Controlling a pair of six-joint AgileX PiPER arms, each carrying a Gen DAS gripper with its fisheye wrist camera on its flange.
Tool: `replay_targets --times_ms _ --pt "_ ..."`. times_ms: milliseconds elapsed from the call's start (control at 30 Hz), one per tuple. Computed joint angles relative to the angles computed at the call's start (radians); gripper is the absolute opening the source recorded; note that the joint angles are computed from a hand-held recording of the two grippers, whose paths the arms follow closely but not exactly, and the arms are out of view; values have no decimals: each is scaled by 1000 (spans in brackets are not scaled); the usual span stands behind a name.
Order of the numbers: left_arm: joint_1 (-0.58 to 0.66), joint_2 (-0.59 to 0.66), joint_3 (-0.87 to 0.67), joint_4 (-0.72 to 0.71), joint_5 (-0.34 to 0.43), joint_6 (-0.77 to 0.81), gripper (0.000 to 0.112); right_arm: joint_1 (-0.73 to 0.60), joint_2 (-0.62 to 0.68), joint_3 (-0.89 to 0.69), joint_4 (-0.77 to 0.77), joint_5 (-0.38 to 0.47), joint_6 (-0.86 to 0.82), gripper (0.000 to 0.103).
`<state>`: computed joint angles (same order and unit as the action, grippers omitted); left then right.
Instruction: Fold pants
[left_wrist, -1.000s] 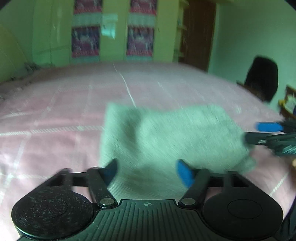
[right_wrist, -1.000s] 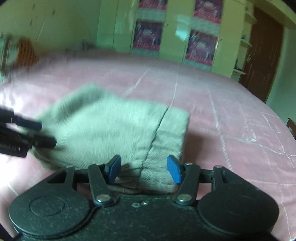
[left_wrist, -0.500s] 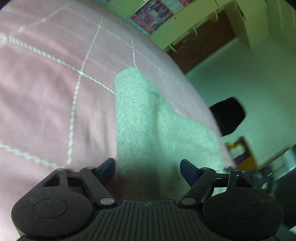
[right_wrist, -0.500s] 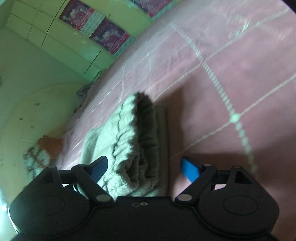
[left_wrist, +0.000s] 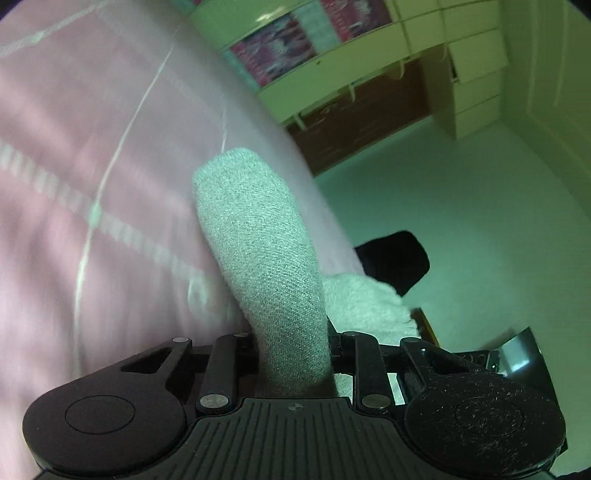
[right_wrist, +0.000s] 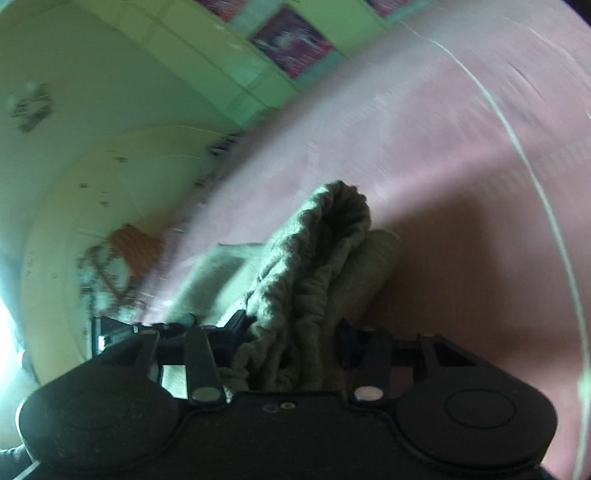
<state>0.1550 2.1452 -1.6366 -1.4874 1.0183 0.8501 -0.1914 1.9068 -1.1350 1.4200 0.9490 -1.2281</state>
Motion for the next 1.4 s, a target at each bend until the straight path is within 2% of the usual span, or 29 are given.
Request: replay_targets --times_ms 67,167,233,267,300,333,367,400,433,500,567,600,667,700,767,800,833,867,900,933,967,1033,1133,1200,1367,1400 --pt "4 68 -172 52 -2 -101 25 14 44 -128 -26 34 52 46" --pt "-3 199 -472 185 -44 -309 26 61 161 -412 -144 20 265 48" --pt "-3 277 -614 312 -60 -509 32 81 275 -612 -232 10 465 63" --pt "-6 283 -626 392 -68 -570 32 90 327 -686 -290 -23 565 84" --pt "-12 265 -597 460 -79 -592 33 99 362 -720 -366 -82 665 77" --pt "-18 216 -529 489 -95 -573 33 109 378 -714 -423 -144 738 65" --pt "-21 152 -429 477 -127 -515 33 113 368 -682 -439 -172 770 58" --pt "-18 93 -331 448 -155 -444 33 103 361 -671 -416 -161 762 59" --pt "-27 55 -273 451 -191 -413 40 91 336 -635 -352 -128 715 60" --pt "-61 15 -230 578 -233 -459 43 96 278 -536 -280 -150 572 83" --pt "-92 -21 -201 700 -273 -508 43 143 290 -536 -368 -203 582 78" --pt "-104 -48 -178 728 -288 -530 43 172 296 -525 -466 -253 644 79" --pt "-146 -135 -92 838 -363 -564 45 186 279 -525 -543 -273 749 77" --pt "-165 -180 -39 876 -409 -565 49 195 237 -478 -537 -308 743 74" --pt "-194 -284 97 897 -508 -537 60 210 113 -325 -492 -412 617 75" --pt "-216 -350 172 940 -554 -571 69 225 46 -244 -474 -466 551 82" --pt "-244 -409 231 1022 -582 -644 71 245 -30 -163 -488 -502 522 87" --pt "-277 -479 294 1122 -596 -733 72 271 -112 -76 -536 -564 532 96" --pt "-300 -543 345 1201 -597 -801 75 309 -202 23 -603 -633 579 101" --pt "-334 -597 387 1279 -595 -882 84 355 -283 105 -702 -682 665 102" --pt "-367 -643 423 1325 -592 -939 89 393 -358 182 -802 -716 759 102" --pt "-449 -739 486 1504 -562 -1135 103 442 -507 328 -1002 -776 959 103" --pt "-571 -853 554 1763 -495 -1415 103 485 -673 416 -1271 -716 1259 103" --pt "-627 -915 592 1833 -472 -1512 103 540 -732 431 -1449 -672 1459 103" --pt "-846 -1051 639 2110 -323 -1807 103 712 -923 534 -1941 -594 1959 103" --pt "-893 -1068 652 2161 -295 -1864 103 759 -950 536 -2028 -553 2059 103"
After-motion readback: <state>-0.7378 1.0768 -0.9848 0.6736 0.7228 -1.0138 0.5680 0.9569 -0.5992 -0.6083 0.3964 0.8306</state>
